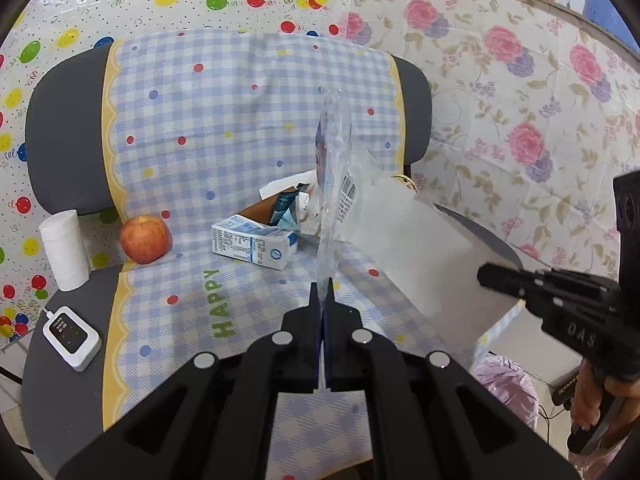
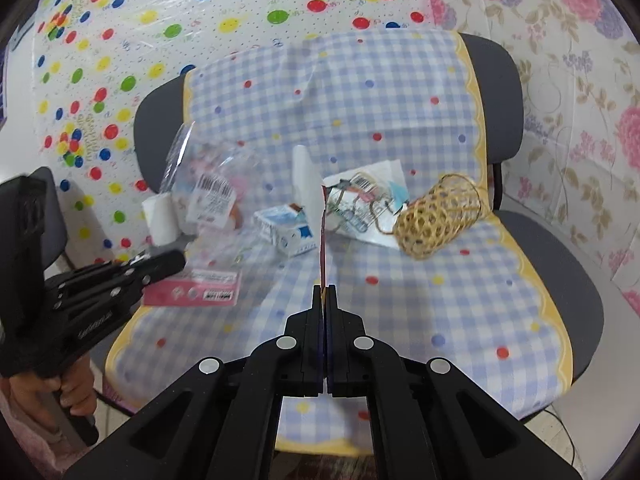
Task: Collect trash
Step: 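Carry both wrappers over the pink bin and open both grippers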
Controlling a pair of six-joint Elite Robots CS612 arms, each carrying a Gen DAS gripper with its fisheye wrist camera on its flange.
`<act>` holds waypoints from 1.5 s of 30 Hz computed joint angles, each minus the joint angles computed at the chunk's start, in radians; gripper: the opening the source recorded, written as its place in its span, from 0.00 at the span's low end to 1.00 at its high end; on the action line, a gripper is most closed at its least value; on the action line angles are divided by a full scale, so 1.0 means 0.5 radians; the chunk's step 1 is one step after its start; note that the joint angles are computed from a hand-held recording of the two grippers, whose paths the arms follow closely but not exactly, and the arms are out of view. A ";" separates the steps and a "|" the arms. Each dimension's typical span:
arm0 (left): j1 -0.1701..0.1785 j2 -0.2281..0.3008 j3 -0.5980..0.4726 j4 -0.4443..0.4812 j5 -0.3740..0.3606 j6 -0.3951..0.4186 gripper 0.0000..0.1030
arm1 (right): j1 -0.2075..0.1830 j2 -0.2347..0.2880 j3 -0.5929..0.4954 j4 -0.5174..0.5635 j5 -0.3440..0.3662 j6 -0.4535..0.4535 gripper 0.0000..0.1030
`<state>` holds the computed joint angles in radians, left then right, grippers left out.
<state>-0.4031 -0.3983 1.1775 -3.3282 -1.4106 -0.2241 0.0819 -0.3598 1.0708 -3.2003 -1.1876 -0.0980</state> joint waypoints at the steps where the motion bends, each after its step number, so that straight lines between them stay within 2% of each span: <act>1: -0.004 -0.005 0.008 -0.005 0.004 0.009 0.00 | -0.001 -0.012 0.036 -0.057 -0.034 0.007 0.01; 7: -0.032 -0.019 0.031 -0.033 -0.021 0.046 0.00 | -0.041 -0.077 0.200 -0.285 -0.168 0.118 0.01; 12: -0.068 0.030 -0.028 -0.063 -0.179 0.116 0.00 | -0.082 -0.151 0.387 -0.407 -0.313 0.178 0.01; 15: -0.095 0.068 -0.079 -0.027 -0.312 0.157 0.00 | -0.104 -0.200 0.510 -0.445 -0.420 0.209 0.01; 20: -0.152 0.101 -0.118 0.025 -0.433 0.284 0.00 | -0.133 -0.273 0.697 -0.506 -0.615 0.254 0.01; 28: -0.224 0.144 -0.166 0.143 -0.603 0.445 0.00 | -0.176 -0.351 0.906 -0.509 -0.816 0.343 0.01; 35: -0.269 0.186 -0.237 0.284 -0.662 0.520 0.00 | -0.215 -0.367 1.003 -0.386 -0.884 0.470 0.01; 40: -0.284 0.220 -0.304 0.392 -0.666 0.554 0.00 | -0.241 -0.340 0.979 -0.336 -0.851 0.564 0.01; 42: -0.290 0.239 -0.341 0.424 -0.656 0.570 0.00 | -0.236 -0.328 0.945 -0.273 -0.894 0.566 0.01; 45: -0.294 0.263 -0.396 0.494 -0.657 0.582 0.00 | -0.247 -0.320 0.917 -0.193 -0.872 0.596 0.02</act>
<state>-0.5501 -0.2670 0.9795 -3.0810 -1.7392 0.0666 -0.0415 -0.5198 1.5294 -3.2970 -1.6234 0.2002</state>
